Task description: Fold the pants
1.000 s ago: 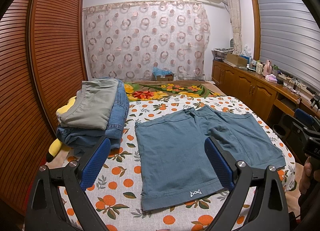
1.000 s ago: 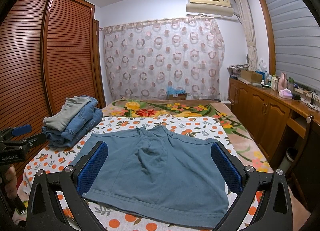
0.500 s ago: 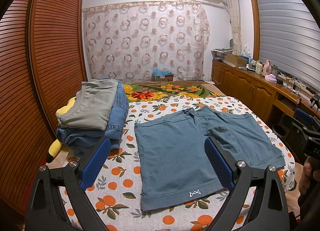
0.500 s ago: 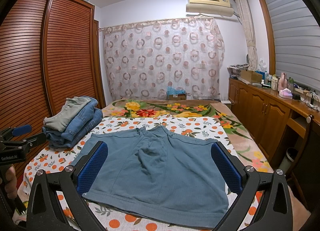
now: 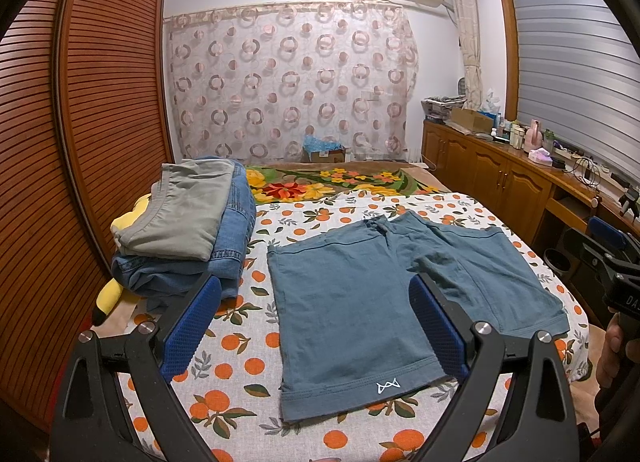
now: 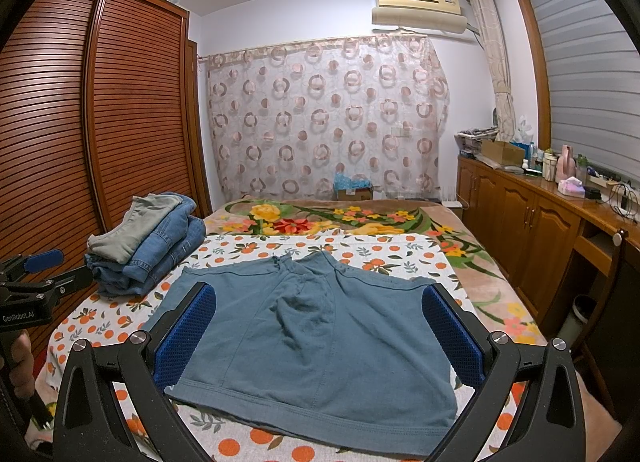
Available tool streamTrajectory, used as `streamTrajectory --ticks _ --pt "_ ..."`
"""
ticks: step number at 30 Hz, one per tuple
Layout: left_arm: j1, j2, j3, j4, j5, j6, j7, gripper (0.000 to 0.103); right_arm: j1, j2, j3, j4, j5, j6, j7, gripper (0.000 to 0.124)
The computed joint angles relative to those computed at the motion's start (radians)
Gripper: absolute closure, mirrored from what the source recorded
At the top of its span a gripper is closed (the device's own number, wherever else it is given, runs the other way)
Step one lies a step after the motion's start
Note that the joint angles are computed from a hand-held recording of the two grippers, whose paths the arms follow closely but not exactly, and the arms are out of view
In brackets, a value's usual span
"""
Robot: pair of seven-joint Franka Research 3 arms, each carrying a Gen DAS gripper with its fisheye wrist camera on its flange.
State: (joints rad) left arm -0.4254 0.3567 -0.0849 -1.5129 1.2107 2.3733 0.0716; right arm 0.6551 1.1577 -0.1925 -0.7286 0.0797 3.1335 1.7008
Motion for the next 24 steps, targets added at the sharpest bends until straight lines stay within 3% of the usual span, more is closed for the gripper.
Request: streamTrajectory --ticks 18,24 --pt "-0.027 0.029 -0.007 0.05 -0.055 -0.035 0.039 0.007 -0.01 0.005 0.021 0.014 -0.004 -0.025 -0.011 0.021" --pt "0.002 0.032 0.006 0.015 -0.088 0.026 0.046 0.007 -0.024 0.029 0.043 0.064 -0.023 -0.073 -0.011 0.021"
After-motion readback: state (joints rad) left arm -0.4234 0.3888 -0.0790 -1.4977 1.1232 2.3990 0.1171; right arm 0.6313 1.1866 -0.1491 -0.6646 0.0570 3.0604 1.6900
